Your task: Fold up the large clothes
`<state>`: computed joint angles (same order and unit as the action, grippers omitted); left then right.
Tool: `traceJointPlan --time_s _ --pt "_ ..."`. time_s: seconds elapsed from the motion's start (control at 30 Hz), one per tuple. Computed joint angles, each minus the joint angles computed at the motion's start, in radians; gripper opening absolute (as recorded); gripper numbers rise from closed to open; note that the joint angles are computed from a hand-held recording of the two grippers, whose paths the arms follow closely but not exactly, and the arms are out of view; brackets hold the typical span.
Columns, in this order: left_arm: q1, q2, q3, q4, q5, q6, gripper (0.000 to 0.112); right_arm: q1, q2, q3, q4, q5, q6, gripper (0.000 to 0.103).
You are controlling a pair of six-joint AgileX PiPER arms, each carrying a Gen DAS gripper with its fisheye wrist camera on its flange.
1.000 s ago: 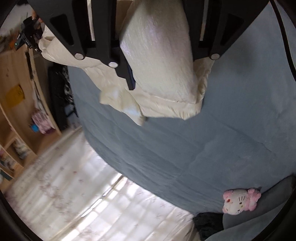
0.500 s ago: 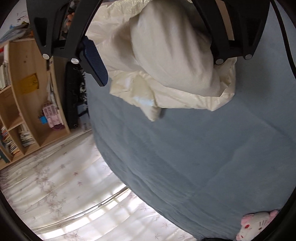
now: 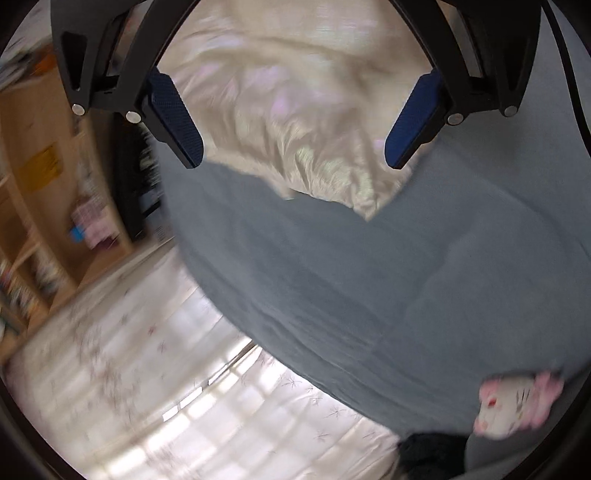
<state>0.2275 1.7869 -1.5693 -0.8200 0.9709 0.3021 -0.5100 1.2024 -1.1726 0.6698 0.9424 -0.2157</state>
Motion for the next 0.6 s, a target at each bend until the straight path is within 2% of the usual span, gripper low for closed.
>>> traceJointPlan --time_s 0.2,0.3,0.5,0.57,0.6 --pt "-0.033 0.094 0.019 0.1 -0.036 0.054 0.098 -0.014 0.112 0.064 0.008 -0.018 -0.087 0.092" --pt "-0.058 0.162 0.005 0.138 -0.056 0.056 0.098 0.024 0.17 0.064 0.008 -0.048 -0.102 0.092" --pt "-0.091 0.289 -0.087 0.169 -0.017 0.052 0.098 0.152 0.271 -0.001 -0.092 -0.094 -0.021 0.092" --pt "-0.106 0.31 -0.112 0.184 -0.016 0.043 0.098 0.157 0.309 -0.008 -0.062 -0.087 -0.023 0.092" --pt "-0.113 0.318 -0.124 0.188 -0.019 0.037 0.098 0.158 0.313 0.008 -0.04 -0.109 -0.017 0.09"
